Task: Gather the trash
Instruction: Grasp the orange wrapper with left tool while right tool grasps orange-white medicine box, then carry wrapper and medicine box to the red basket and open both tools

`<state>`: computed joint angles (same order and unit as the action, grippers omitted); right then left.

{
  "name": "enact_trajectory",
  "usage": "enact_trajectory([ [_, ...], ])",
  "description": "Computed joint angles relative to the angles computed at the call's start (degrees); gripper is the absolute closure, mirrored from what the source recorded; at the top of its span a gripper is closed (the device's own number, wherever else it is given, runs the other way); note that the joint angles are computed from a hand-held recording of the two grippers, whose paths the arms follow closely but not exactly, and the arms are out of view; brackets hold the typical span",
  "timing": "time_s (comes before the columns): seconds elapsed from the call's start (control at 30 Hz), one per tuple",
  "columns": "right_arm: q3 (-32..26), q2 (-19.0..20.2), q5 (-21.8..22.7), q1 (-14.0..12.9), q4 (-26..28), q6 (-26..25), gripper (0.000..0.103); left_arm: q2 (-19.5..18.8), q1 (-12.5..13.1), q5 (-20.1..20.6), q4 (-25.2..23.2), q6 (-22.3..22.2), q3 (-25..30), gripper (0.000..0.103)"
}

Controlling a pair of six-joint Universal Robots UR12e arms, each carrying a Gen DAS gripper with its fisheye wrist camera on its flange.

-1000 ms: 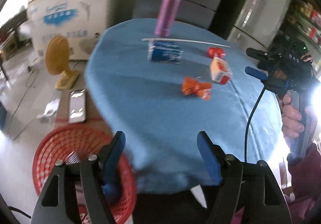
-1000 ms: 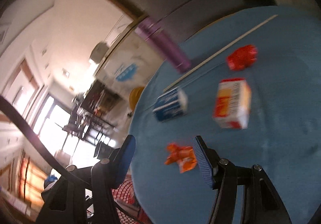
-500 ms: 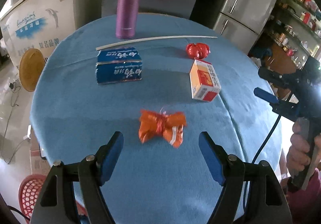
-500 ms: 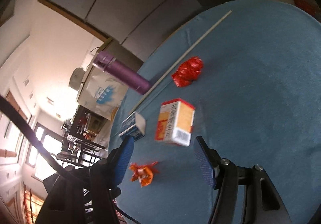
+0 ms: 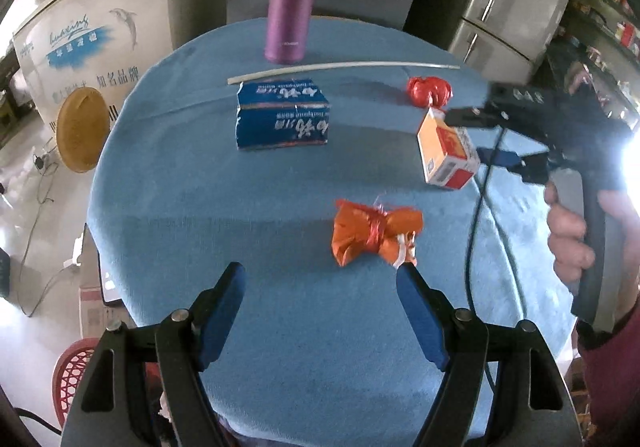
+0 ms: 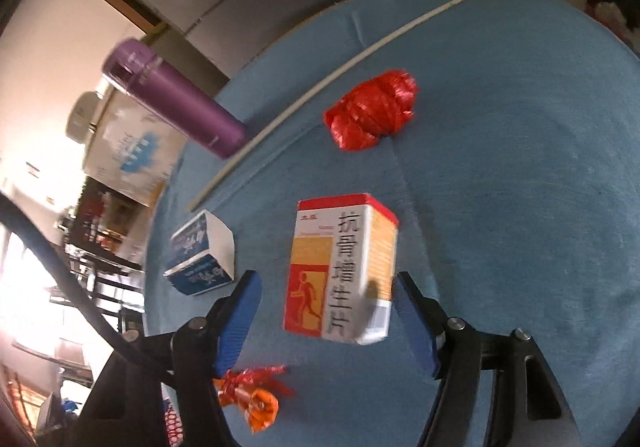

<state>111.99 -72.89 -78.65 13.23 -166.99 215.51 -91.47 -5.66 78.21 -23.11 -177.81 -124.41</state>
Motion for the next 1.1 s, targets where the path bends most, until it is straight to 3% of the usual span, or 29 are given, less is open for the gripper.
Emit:
enact_trajectory([
  [0.1,0.3,-0.18,-1.5,0.47,-1.31,0.43,0.032,0.33,-0.04,0.46,1.59,1.01,-0.67,0.025],
  [0.3,-2.57,0.61,-3.41,0.8,6.12,-1.48,0.031,-0.27,0.33,1.36,3.46,4.86,-0.12,0.025],
  [0.4,-4.8,1.6,-5.56,1.69,10.57,-3.42,0.032,-0.93,0.4,0.33,3.58,10.21,0.86,0.025],
  [0.53,-6.93,2.83,-9.97,3.04,13.83,-6.0,0.032,-2.28,0.58,-4.43,0.28,19.06,2.97,0.025],
  [0.57,-7.52,3.22,-10.67,3.28,14.78,-6.8,0.039,-2.74,0.52,-5.52,-1.18,21.47,3.67,0.025],
  [0.63,-7.47,3.36,-10.63,3.15,14.88,-8.26,0.049,-3.88,-0.02,-6.48,-4.21,25.63,5.32,0.025],
  [0.73,-6.17,2.74,-11.08,2.72,13.14,-10.13,0.053,-5.56,-1.03,-7.1,-6.21,28.72,7.12,0.025],
  [0.93,-1.59,-0.45,-8.93,0.15,9.75,-11.63,0.053,-9.11,-3.42,-2.91,-8.66,31.53,9.87,0.025],
  [1.0,0.31,-1.86,-6.85,-0.98,8.44,-12.19,0.053,-9.68,-3.18,-3.67,-11.62,31.25,10.47,0.025],
  [1.1,2.02,-3.11,-5.96,-1.63,7.16,-13.05,0.053,-9.33,-2.84,-4.08,-9.21,29.91,9.14,0.033],
])
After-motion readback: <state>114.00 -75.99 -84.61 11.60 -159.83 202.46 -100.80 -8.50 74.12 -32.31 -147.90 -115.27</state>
